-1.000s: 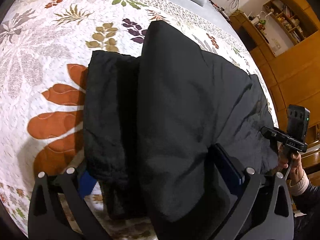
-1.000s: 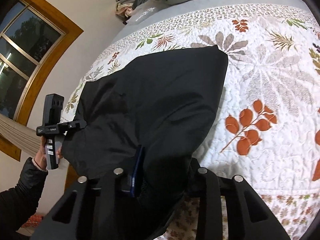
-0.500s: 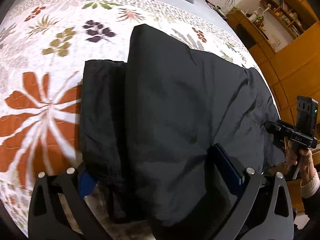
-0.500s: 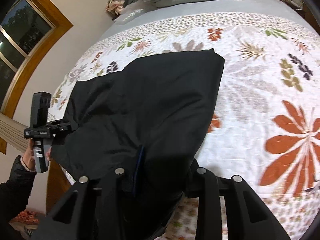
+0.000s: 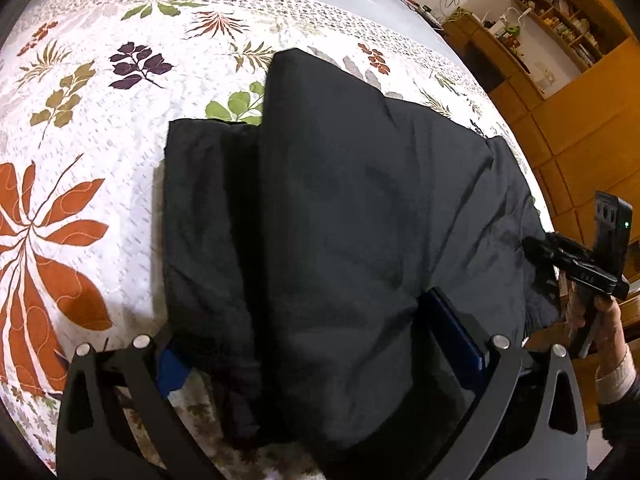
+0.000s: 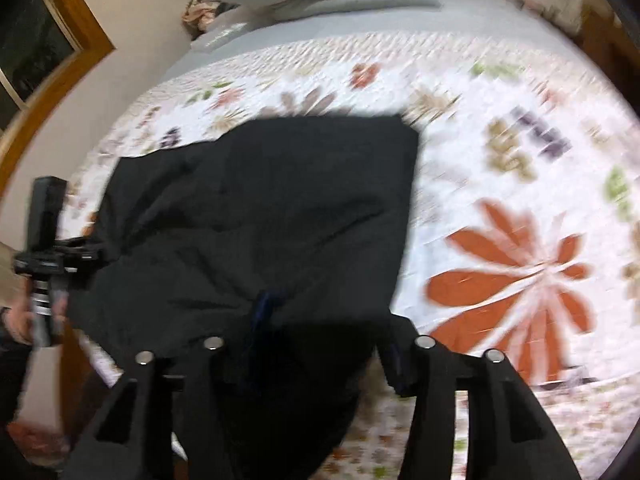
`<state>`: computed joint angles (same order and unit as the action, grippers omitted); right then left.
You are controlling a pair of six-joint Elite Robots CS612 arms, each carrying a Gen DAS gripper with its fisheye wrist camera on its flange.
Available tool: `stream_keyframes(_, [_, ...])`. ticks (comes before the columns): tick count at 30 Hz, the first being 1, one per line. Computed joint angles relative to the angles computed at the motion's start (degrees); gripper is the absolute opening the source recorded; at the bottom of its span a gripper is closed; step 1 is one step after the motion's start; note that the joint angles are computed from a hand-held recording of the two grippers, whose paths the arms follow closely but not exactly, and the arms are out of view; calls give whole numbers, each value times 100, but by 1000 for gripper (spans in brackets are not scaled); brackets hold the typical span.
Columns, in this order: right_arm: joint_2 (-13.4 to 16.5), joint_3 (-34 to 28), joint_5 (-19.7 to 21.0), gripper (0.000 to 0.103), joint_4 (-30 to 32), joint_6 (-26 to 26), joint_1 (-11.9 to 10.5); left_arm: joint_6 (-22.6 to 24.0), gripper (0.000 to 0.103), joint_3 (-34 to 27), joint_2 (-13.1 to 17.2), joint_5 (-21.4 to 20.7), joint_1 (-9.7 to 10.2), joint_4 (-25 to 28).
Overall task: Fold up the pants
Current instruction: 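Open the right tool and lift it off the folded black pants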
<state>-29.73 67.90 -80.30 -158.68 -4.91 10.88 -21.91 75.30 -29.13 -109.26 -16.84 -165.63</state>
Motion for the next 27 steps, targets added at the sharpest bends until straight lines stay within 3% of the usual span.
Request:
stream_keyframes(2, [-110,230,-767,53,-731,-312,120,81,100,59,-57,90,4,-25])
stream_keyframes(4, [-209,389,-808,54,-1118,-496,149,241,100,181,-147,254,-11,-143])
stream_keyframes(7, [-357,535,557,54,-1124,-593,168,403,100,386,-275,475,-30,-387])
stream_keyframes(10, [-315,494,1245,54,-1000,-1158,353,408,100,552,-369,571,-16,-553])
stream_keyframes(13, [-185,454,1637,55,-1128,-1853,625,192,100,701,-433,629,56,-702])
stream_keyframes(18, [18,266,1293,57,-1164,-2418,949,-50,100,958,-559,752,180,-905])
stream_keyframes(23, [34,251,1319,58,-937,-2606,1024,-38,100,1079,-598,773,232,-1027])
stream_keyframes(24, [-3,322,1337,63,-954,-2708,1018,-49,100,1096,-599,763,241,-1059])
stream_keyframes(27, [31,339,964,65,-949,-3041,1115,-80,100,1109,-591,832,238,-1115])
